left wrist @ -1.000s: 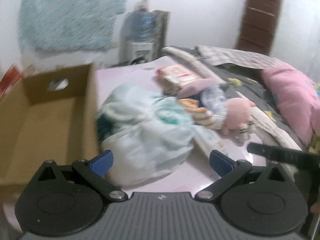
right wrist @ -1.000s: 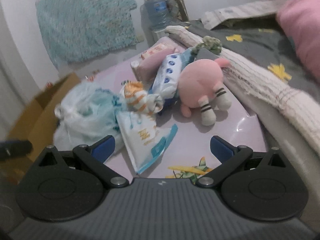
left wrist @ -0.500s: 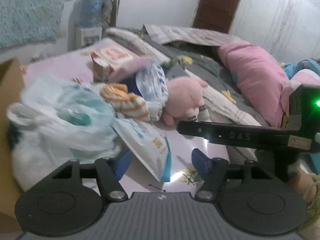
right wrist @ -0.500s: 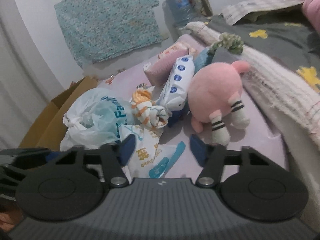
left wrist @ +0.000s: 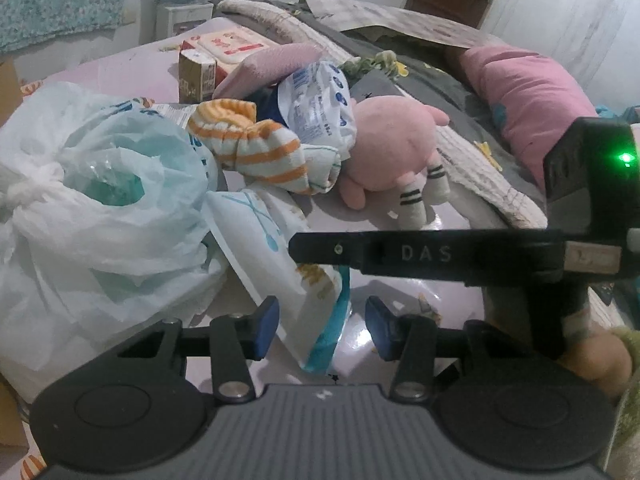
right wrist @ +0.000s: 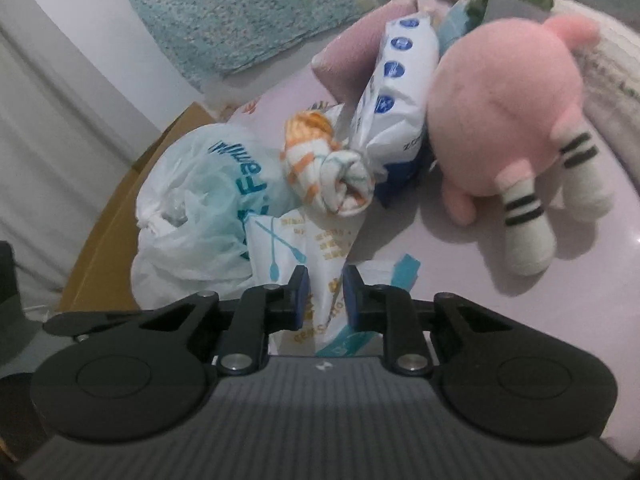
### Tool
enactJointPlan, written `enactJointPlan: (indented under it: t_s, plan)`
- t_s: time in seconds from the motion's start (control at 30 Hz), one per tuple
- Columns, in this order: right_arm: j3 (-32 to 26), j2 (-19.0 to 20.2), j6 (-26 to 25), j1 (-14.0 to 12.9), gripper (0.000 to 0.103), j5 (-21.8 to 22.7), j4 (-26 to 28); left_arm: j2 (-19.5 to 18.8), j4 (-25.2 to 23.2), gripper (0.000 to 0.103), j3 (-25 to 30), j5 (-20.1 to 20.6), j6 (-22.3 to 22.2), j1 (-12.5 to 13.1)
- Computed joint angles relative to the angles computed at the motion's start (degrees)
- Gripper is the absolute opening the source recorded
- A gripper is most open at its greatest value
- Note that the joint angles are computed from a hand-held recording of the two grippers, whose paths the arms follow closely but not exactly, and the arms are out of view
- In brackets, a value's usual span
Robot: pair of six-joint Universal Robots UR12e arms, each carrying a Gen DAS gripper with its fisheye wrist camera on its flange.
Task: Organize soft objects
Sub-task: 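Lower the left tool onto the white-and-blue snack packet and close it, then grasp the orange-striped sock bundle with the right tool while the left holds the packet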
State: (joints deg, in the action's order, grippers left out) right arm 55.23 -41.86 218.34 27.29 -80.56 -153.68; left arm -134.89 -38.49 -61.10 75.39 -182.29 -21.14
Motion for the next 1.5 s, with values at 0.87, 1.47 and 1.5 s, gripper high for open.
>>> enactJointPlan:
  t_s: [0.87, 1.47, 1.5]
  plan:
    - [5.7, -3.6, 11.6, 0.3, 0.029, 1.5, -3.8, 1.6, 1.6, 0.080, -2.5, 0.7, 1.7, -0.1]
    - [4.5, -3.7, 8.6, -0.5, 0.056, -3.4, -4.3, -2.1, -0.8, 0.072, 2.9, 11.1, 2.8, -2.3]
    - [3.5, -3.5, 6.4, -0.4, 0.058, -3.5, -3.2, -2.1, -0.9, 0.063, 2.9, 11.7, 2.8, -2.3]
